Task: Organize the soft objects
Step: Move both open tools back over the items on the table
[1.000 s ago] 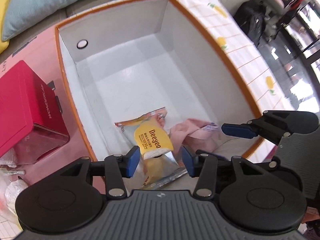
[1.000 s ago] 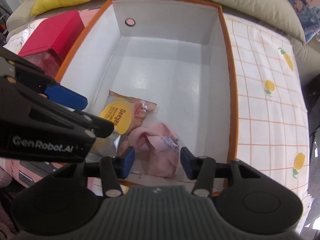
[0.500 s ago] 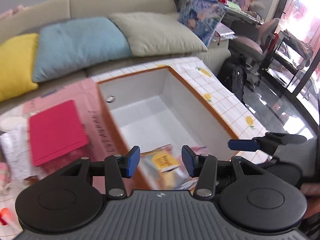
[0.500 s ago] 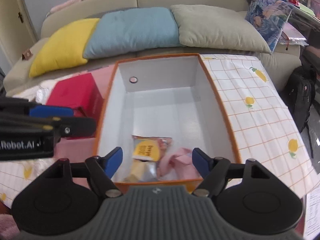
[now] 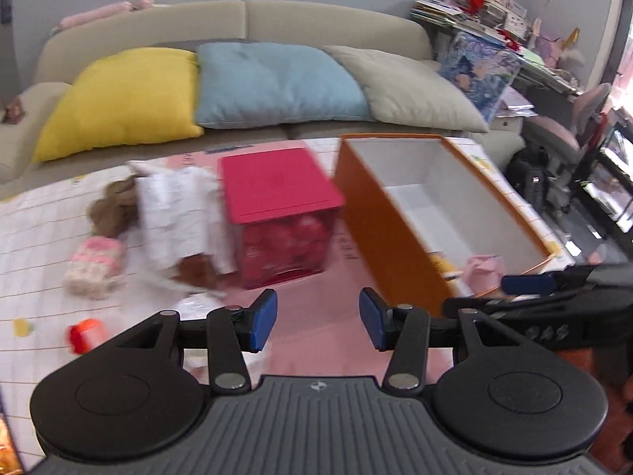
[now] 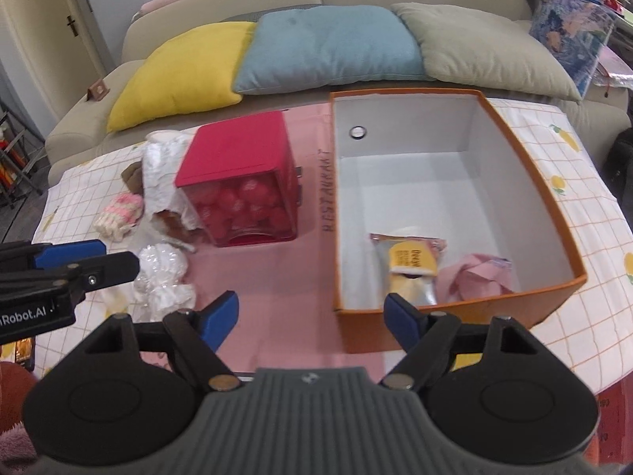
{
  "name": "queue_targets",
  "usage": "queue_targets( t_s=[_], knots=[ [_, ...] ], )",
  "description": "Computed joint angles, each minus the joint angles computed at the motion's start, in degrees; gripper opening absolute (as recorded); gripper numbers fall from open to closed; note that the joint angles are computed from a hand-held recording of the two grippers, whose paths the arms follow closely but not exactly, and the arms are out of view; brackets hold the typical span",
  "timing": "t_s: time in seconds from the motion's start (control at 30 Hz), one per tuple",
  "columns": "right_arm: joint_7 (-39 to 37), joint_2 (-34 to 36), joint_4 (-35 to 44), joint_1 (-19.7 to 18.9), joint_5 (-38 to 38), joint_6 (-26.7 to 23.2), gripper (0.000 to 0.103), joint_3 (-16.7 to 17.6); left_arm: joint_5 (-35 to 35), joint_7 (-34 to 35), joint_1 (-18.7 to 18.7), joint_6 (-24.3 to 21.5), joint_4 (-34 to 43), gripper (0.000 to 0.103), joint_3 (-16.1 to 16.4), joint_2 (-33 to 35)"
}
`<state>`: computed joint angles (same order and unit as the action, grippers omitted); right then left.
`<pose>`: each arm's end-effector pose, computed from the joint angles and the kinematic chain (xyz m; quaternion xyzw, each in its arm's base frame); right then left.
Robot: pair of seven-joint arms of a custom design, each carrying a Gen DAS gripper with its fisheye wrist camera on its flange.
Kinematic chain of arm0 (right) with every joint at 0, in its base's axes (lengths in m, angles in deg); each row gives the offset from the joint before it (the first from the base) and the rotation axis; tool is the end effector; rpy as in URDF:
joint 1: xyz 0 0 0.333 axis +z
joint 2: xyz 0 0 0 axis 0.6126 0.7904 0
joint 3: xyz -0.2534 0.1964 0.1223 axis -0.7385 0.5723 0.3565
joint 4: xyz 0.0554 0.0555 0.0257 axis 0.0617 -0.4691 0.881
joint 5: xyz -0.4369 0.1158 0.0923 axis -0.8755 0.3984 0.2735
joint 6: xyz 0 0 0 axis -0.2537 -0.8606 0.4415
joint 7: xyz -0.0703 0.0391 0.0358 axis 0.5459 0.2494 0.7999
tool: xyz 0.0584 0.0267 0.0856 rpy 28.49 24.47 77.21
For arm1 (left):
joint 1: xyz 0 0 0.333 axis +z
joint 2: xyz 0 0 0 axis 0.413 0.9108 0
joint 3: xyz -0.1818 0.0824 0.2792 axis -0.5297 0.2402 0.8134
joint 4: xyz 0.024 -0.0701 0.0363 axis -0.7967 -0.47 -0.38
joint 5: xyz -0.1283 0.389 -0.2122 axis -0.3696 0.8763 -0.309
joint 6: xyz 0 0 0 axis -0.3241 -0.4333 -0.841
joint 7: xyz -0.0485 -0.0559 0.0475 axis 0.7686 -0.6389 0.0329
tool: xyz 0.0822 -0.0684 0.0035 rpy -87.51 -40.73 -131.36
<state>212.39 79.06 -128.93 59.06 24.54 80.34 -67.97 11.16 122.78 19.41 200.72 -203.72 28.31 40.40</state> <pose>0.6282 0.2898 0.4256 -0.6700 0.6727 -0.1486 0.2766 0.6334 -0.1648 0.4313 -0.5548 0.7447 -0.3286 0.1724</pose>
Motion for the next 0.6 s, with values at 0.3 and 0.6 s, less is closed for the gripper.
queue_targets(
  t_s=[0.3,0.6],
  knots=[
    [-3.1,5.5,7.0,3.3,0.0,-0.1,0.08,0.9,-12.7,21.9,5.8,7.2,-6.4,0.055,1.0,-1.8],
    [-1.1,13.8,16.1,8.3,-2.2,-0.4,0.08,-0.6,-22.3,42.2,16.2,7.9,-1.7,0.057,0.7,5.0]
  ],
)
